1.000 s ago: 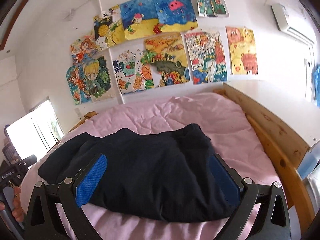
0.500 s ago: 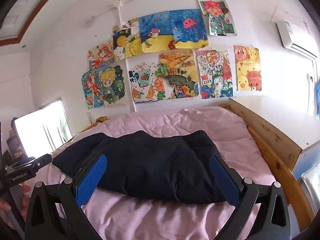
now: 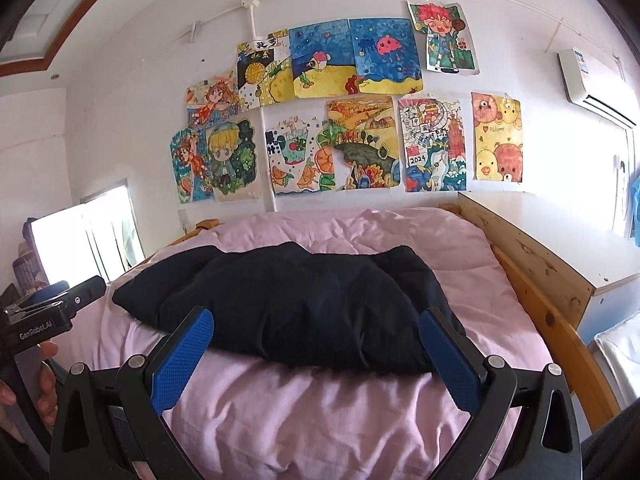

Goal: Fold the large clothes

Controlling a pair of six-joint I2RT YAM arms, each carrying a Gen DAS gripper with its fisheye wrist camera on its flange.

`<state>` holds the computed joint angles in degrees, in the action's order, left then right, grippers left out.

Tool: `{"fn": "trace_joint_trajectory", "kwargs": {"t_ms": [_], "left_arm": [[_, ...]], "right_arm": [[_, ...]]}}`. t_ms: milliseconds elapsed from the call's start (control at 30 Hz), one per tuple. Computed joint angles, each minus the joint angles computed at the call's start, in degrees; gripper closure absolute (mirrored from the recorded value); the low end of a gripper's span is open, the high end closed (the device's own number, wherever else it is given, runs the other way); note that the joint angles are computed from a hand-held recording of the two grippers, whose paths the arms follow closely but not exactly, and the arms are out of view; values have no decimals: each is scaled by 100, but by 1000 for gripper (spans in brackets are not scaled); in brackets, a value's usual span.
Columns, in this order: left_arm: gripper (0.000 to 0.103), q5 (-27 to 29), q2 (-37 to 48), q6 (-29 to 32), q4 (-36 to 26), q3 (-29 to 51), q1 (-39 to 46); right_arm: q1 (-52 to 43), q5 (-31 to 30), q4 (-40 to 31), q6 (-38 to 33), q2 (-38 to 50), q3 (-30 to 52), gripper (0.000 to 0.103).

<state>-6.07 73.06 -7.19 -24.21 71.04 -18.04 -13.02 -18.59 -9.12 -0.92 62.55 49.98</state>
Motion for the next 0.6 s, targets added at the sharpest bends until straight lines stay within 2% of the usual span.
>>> {"fn": "trace_joint_trajectory", "kwargs": {"t_ms": [600], "left_arm": [[2, -477, -535, -31, -619, -572, -341]], "right_arm": [[367, 346, -509, -120, -458, -433, 0]]}}
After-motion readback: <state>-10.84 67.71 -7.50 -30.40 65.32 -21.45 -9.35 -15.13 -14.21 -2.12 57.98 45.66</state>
